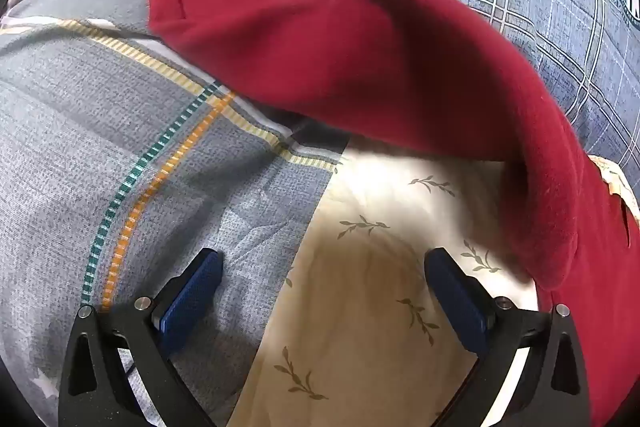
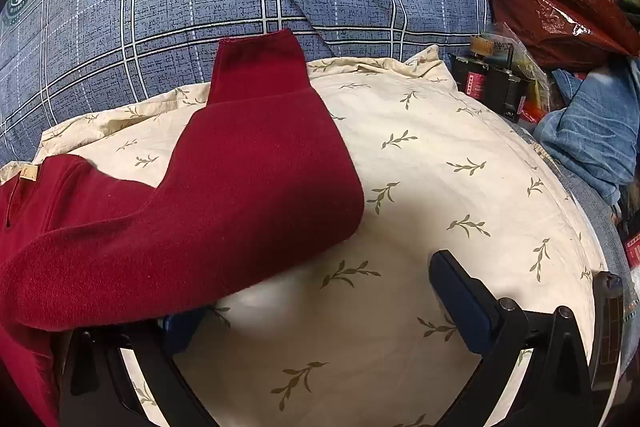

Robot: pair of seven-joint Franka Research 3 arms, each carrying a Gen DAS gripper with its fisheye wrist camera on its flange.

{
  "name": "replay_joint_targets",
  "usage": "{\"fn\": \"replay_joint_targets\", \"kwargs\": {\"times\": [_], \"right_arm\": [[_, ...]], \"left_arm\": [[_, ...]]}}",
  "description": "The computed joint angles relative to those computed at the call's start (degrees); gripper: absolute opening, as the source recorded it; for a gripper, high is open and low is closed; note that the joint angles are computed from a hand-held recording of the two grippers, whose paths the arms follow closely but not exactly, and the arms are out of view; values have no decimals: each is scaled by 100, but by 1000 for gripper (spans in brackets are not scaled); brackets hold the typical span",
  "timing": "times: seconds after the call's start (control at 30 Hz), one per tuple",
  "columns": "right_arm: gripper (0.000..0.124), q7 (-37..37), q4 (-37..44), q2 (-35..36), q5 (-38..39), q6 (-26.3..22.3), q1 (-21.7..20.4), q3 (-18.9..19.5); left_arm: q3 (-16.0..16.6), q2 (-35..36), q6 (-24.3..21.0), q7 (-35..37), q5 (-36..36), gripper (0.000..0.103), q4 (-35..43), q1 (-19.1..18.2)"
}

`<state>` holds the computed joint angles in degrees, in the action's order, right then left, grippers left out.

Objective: Fold small clothes

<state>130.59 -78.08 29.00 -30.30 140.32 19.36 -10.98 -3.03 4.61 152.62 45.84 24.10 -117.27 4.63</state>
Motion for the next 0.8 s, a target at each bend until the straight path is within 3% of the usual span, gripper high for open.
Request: {"fn": "replay_joint_targets", "kwargs": {"times": [0.07,0.1,0.27,0.4,0.5,0.8], "right_arm": [[102,1,1,1,-5,-1,3,-4],[102,1,1,1,-5,-1,4,-4],[102,7,-3,0,-9,8,5,-7],[102,-1,26,1,-3,-22,11,-2],[102,13,57,3,2,-52,19,-1],[102,-34,204,38,68,-270,16,51]], "left_arm": [[-10,26,-25,-47,35,102,38,-20],[-13,-15,197,63,-187,102,-77,31],[-42,-30,109,151,-292,102,-65,9],[-146,-161,-379,977,-975,102,-17,0],[-83,-570,-697,1291,-1336,93,-219,48],[-384,-1907,-664,587,-177,93,-889,-125]]}}
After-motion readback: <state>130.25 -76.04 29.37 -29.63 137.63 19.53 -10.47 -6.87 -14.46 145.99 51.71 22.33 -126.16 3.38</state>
